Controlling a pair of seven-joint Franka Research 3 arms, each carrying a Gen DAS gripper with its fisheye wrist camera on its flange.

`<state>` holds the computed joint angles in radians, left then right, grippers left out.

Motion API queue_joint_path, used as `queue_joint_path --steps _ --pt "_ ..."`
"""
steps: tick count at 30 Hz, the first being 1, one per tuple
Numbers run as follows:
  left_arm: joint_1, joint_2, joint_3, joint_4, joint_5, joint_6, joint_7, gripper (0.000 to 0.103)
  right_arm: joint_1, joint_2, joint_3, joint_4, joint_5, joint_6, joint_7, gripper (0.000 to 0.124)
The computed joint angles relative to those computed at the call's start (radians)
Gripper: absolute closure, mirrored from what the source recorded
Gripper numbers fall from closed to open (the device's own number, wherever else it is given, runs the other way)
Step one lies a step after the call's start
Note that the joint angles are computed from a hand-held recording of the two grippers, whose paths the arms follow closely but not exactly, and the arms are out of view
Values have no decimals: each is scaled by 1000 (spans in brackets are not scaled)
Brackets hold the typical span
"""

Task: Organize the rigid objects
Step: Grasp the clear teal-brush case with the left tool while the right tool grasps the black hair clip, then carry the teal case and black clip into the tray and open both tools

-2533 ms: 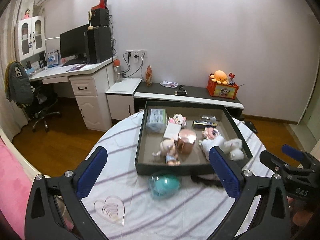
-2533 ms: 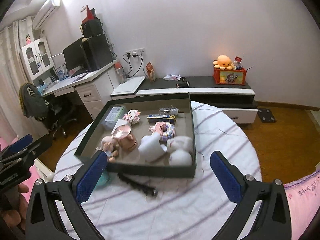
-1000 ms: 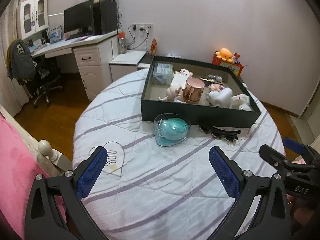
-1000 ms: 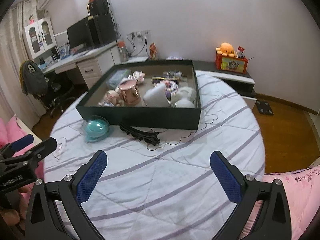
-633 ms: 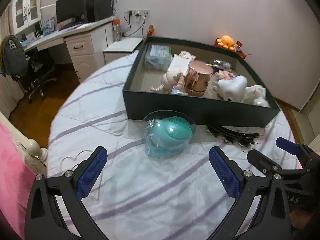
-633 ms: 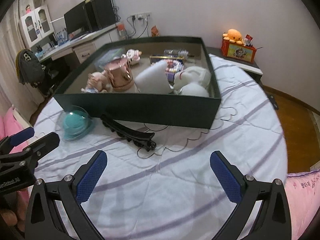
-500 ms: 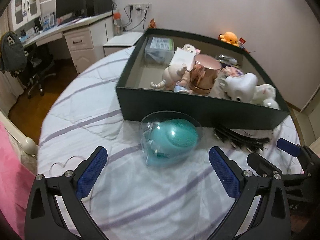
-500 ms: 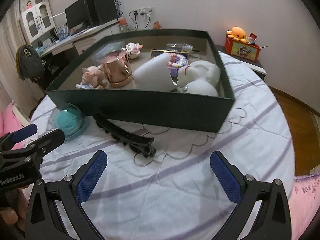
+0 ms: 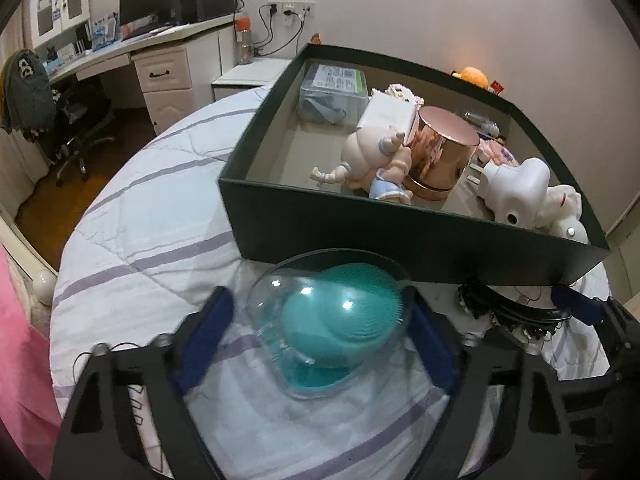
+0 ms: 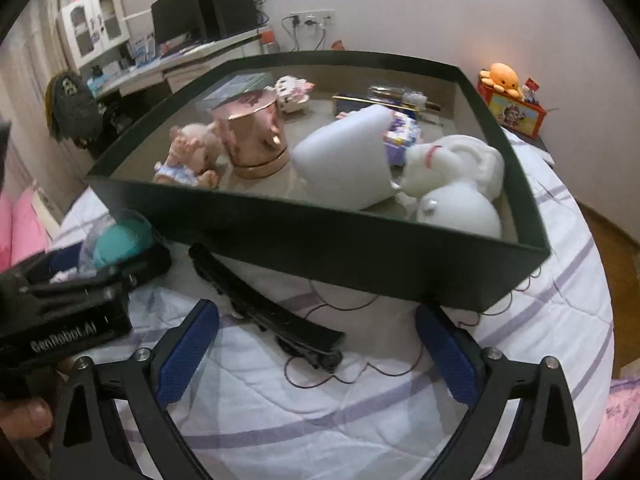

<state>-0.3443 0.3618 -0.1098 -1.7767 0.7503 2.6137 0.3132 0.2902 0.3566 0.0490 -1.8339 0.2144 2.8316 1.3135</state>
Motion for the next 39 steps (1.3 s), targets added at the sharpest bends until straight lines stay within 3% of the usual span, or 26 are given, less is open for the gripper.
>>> queue_joint_path --steps 4,6,9,17,19,21,25,28,30,39 --pt "11 -20 1 -34 0 42 -4 31 12 -8 -7 -14 -20 15 5 43" --pt "12 -26 0 -44 -1 49 -5 31 -11 -16 16 -21 10 19 -29 66" --pt "15 -38 -2 -61 -2 61 -9 31 -46 -28 56 -27 73 -1 -111 78" --pt "20 -65 -10 -97 0 71 -11 31 -54 -32 74 -21 176 -35 -212 86" --pt "22 -68 -12 -101 0 71 -10 31 -55 -23 75 -9 189 -41 -232 79" --pt "22 -67 -12 -100 2 71 -12 31 -74 -12 98 11 230 -66 -291 61" --pt "22 -71 -13 -107 5 73 -15 31 -61 6 94 28 238 -56 -330 58" --pt "20 -65 -14 -96 11 63 -14 31 -53 2 87 22 238 -51 -347 82" --pt "19 -64 -14 -95 12 63 -14 31 -66 -1 98 24 265 -68 -369 90" --pt "15 -105 -16 -137 43 70 -36 32 -98 -55 126 -30 432 -106 -449 105"
